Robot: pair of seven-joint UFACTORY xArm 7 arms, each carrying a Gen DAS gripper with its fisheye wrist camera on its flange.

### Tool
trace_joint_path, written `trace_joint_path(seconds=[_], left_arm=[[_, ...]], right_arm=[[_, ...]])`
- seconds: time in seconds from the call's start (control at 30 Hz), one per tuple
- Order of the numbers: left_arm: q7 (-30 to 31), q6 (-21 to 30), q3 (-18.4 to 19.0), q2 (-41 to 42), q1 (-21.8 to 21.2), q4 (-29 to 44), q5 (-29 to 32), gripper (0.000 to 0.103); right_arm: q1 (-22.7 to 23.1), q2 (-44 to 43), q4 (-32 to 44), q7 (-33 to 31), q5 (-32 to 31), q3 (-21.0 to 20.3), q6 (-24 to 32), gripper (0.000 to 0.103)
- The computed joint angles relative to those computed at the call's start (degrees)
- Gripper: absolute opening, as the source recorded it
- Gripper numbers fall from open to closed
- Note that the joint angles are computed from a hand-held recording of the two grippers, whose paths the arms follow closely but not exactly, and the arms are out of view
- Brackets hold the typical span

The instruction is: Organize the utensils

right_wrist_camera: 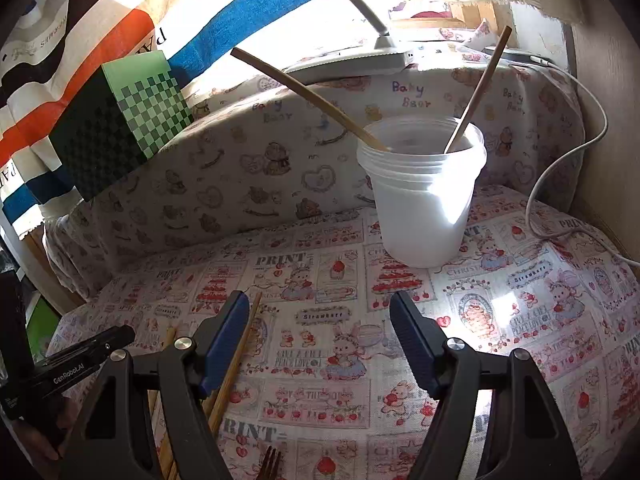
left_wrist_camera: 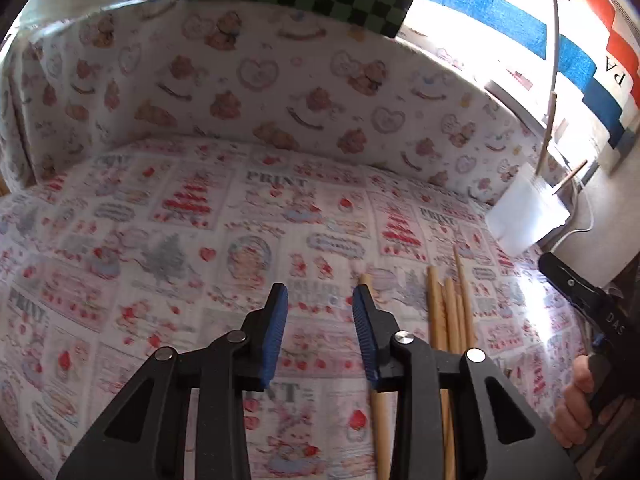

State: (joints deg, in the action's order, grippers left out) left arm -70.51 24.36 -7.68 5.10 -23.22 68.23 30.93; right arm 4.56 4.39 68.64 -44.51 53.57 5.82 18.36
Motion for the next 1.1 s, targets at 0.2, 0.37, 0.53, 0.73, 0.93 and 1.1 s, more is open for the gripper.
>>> trace_joint_path(seconds=[0.2, 0.37, 0.53, 0.73, 0.93, 1.1], left_arm=[[7.9, 5.1, -0.8, 3.1, -1.4, 4.3, -5.1, 0.037], [11.5, 7.6, -0.6, 5.2, -3.5, 7.6, -4.8, 0.04], [12.3, 14.1, 0.4, 7.7, -6.7, 11.9, 1.1, 0.053], [6.3, 12.8, 1.6, 5.4, -5.6, 8.9, 1.4, 0.043], [11.8, -0.7, -0.3, 1.9, -1.1, 1.6, -9.9, 0.0], [4.3, -2.9, 0.8, -0.4, -2.1, 0.5, 1.1, 0.0]], right_arm=[[-0.3, 0.3, 0.4, 1.0, -1.1, -0.2, 1.4, 0.075], [0.7, -0.2, -1.3, 1.1, -3.5, 0.4, -2.5, 0.075], [1.8, -1.4, -3.6, 1.2, -3.9, 1.1, -7.0, 0.075], [2.7, -2.6, -4.0, -3.8, 1.4, 0.5, -7.0, 0.075], [2.9, -2.0, -3.7, -0.8, -1.8, 0.0, -4.9, 0.075], [2.7, -2.4, -3.7, -3.8, 1.3, 0.2, -4.1, 0.075]])
